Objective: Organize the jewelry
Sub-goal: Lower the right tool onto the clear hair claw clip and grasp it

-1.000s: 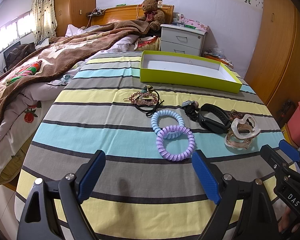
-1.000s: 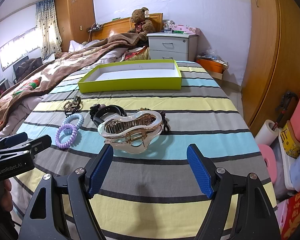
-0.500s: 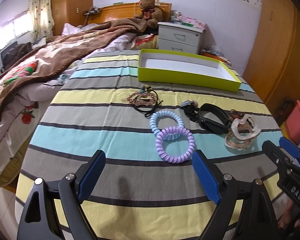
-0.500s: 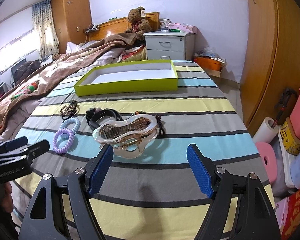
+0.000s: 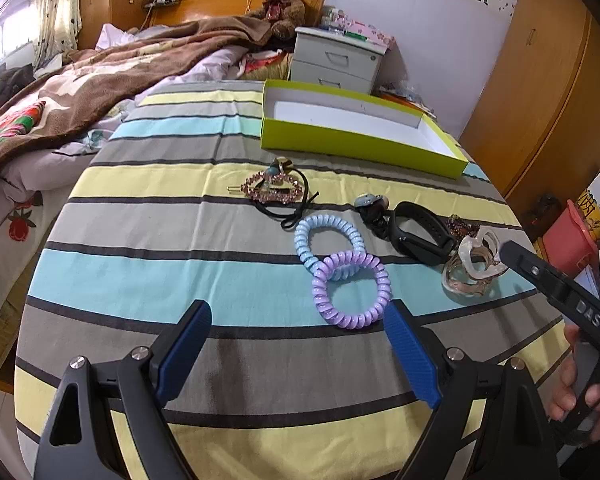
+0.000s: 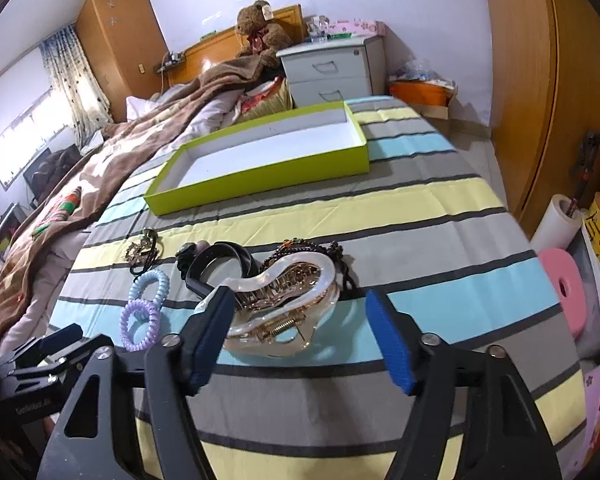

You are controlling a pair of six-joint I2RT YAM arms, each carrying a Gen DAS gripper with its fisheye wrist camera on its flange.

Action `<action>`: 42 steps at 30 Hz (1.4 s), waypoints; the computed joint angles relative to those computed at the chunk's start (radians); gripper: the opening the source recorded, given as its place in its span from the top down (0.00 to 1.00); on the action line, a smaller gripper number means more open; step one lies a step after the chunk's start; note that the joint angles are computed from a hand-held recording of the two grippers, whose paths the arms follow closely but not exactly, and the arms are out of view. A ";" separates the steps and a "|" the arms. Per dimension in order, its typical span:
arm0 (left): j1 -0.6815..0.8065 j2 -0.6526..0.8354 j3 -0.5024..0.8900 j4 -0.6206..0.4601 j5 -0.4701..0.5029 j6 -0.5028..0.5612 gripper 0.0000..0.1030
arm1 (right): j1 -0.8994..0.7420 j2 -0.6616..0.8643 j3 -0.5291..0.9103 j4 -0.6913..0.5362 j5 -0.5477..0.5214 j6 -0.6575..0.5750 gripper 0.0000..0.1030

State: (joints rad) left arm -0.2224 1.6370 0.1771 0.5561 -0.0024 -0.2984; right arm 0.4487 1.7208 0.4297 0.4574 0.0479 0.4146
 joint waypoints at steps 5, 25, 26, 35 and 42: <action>0.034 0.023 0.035 -0.044 0.036 0.016 0.16 | 0.013 0.011 0.021 -0.062 0.021 -0.047 0.43; 0.031 0.075 0.105 -0.113 0.062 0.035 0.16 | -0.016 -0.007 0.085 -0.242 0.077 -0.315 0.45; 0.033 0.077 0.110 -0.115 0.061 0.035 0.16 | -0.026 -0.002 0.089 -0.241 0.064 -0.328 0.46; 0.002 0.107 0.162 -0.160 -0.015 0.017 0.25 | -0.073 0.057 0.124 -0.260 -0.075 -0.385 0.73; -0.040 0.133 0.198 -0.197 -0.091 0.006 0.25 | -0.096 0.085 0.141 -0.260 -0.120 -0.377 0.73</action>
State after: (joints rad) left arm -0.2620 1.7702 0.3751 0.3588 -0.0932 -0.2920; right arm 0.3531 1.8061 0.5709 0.1976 -0.0717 0.0376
